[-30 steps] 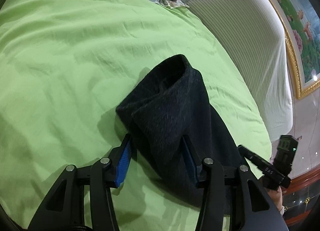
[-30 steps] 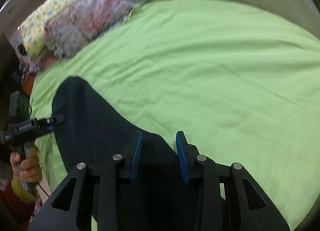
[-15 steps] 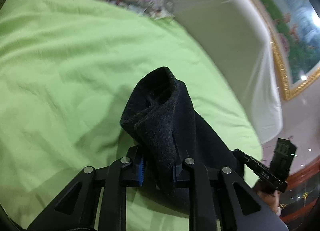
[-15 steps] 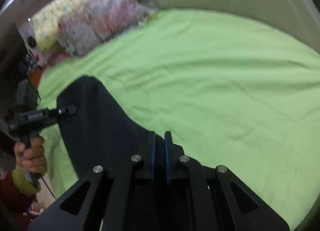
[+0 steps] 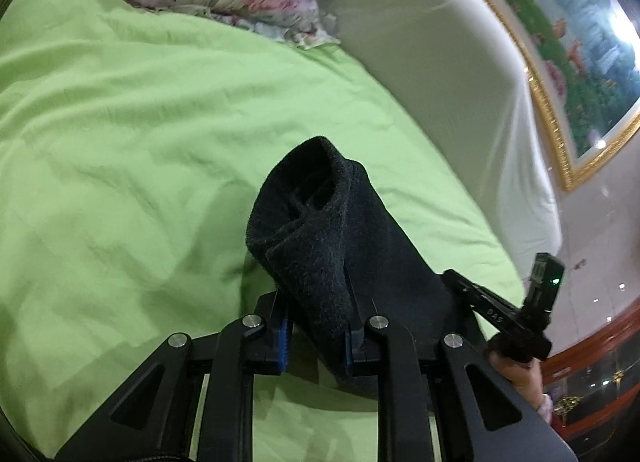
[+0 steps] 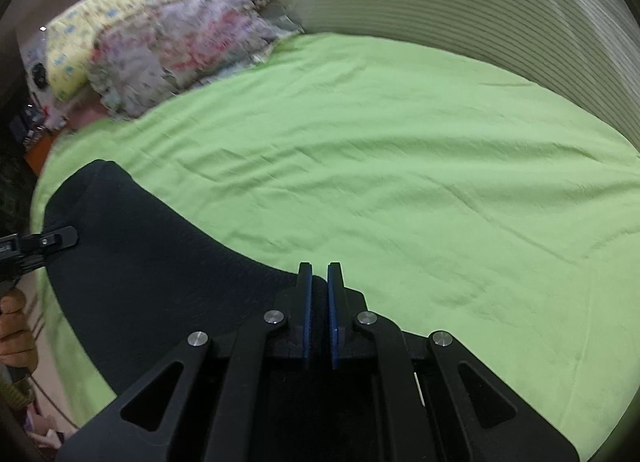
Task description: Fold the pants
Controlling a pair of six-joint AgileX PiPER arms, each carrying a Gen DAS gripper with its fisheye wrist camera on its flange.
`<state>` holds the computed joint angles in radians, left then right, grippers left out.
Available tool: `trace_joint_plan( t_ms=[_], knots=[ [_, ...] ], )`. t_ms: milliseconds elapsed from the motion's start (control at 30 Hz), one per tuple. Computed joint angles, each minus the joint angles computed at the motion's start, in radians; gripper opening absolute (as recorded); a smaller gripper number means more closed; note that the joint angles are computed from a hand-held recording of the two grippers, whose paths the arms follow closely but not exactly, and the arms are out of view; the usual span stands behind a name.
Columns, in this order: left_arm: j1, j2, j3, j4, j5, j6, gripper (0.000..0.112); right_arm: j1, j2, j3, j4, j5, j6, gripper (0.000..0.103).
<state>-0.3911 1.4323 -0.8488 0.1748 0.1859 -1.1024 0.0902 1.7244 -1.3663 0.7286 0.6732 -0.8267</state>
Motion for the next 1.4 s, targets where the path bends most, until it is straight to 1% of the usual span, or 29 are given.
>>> trace_joint_plan(
  t_ms=[67, 100, 167, 200, 233, 267, 300, 333, 400, 467, 567, 600, 633, 667, 733, 767, 833, 900, 1000, 1033, 1133, 1233, 1300, 1400],
  knots=[
    [0.004, 0.048, -0.030, 0.036, 0.029, -0.012, 0.020, 0.000, 0.031, -0.013, -0.004, 0.003, 0.021, 0.009],
    [0.007, 0.066, -0.041, 0.032, 0.043, -0.004, 0.021, -0.005, 0.037, -0.009, 0.010, -0.005, 0.016, 0.010],
    [0.012, 0.068, -0.037, 0.020, 0.047, 0.008, 0.026, -0.018, 0.022, 0.015, 0.006, -0.040, 0.040, 0.011],
    [0.007, 0.060, -0.039, 0.068, 0.068, -0.037, 0.032, -0.028, 0.010, 0.028, -0.009, -0.054, 0.064, 0.011],
    [-0.003, 0.052, -0.041, 0.137, 0.087, -0.104, 0.035, -0.046, -0.001, 0.040, 0.004, -0.052, 0.063, 0.012],
    [-0.016, 0.037, -0.039, 0.220, 0.116, -0.185, 0.038, -0.071, -0.012, 0.052, 0.042, -0.038, 0.042, 0.012],
    [-0.025, 0.022, -0.036, 0.272, 0.140, -0.237, 0.041, -0.106, -0.028, 0.070, 0.092, -0.015, 0.007, 0.012],
    [-0.030, 0.006, -0.032, 0.301, 0.155, -0.267, 0.042, -0.137, -0.049, 0.095, 0.131, -0.004, -0.024, 0.012],
    [-0.034, -0.032, -0.021, 0.334, 0.176, -0.312, 0.042, -0.187, -0.094, 0.151, 0.199, 0.010, -0.085, 0.012],
    [-0.048, -0.059, -0.028, 0.366, 0.205, -0.348, 0.042, -0.260, -0.137, 0.207, 0.268, 0.057, -0.155, 0.012],
    [-0.093, -0.066, -0.078, 0.411, 0.271, -0.375, 0.044, -0.355, -0.183, 0.285, 0.329, 0.102, -0.232, 0.015],
    [-0.109, -0.069, -0.091, 0.426, 0.290, -0.385, 0.047, -0.399, -0.182, 0.300, 0.371, 0.149, -0.290, 0.016],
    [-0.131, -0.064, -0.113, 0.449, 0.310, -0.399, 0.048, -0.432, -0.190, 0.323, 0.389, 0.165, -0.308, 0.020],
    [-0.144, -0.051, -0.139, 0.457, 0.326, -0.398, 0.048, -0.470, -0.200, 0.347, 0.403, 0.182, -0.324, 0.028],
    [-0.174, -0.037, -0.181, 0.476, 0.360, -0.403, 0.049, -0.544, -0.220, 0.395, 0.433, 0.212, -0.362, 0.033],
    [-0.187, -0.034, -0.198, 0.483, 0.362, -0.402, 0.049, -0.573, -0.226, 0.410, 0.444, 0.226, -0.377, 0.033],
    [-0.209, -0.025, -0.237, 0.478, 0.371, -0.384, 0.049, -0.644, -0.254, 0.456, 0.466, 0.262, -0.416, 0.033],
    [-0.239, -0.009, -0.282, 0.484, 0.380, -0.367, 0.053, -0.714, -0.280, 0.497, 0.476, 0.287, -0.438, 0.033],
    [-0.283, 0.051, -0.375, 0.451, 0.397, -0.295, 0.054, -0.842, -0.298, 0.547, 0.488, 0.355, -0.480, 0.034],
    [-0.294, 0.077, -0.405, 0.434, 0.389, -0.268, 0.055, -0.880, -0.301, 0.559, 0.483, 0.368, -0.488, 0.035],
    [-0.321, 0.167, -0.510, 0.342, 0.381, -0.157, 0.056, -1.007, -0.299, 0.592, 0.469, 0.422, -0.521, 0.035],
    [-0.349, 0.275, -0.639, 0.224, 0.388, -0.025, 0.057, -1.110, -0.289, 0.608, 0.453, 0.451, -0.548, 0.036],
    [-0.372, 0.337, -0.718, 0.179, 0.403, 0.031, 0.057, -1.171, -0.264, 0.602, 0.445, 0.476, -0.554, 0.037],
    [-0.400, 0.445, -0.874, 0.089, 0.455, 0.141, 0.058, -1.242, -0.226, 0.595, 0.441, 0.483, -0.550, 0.039]
  ],
)
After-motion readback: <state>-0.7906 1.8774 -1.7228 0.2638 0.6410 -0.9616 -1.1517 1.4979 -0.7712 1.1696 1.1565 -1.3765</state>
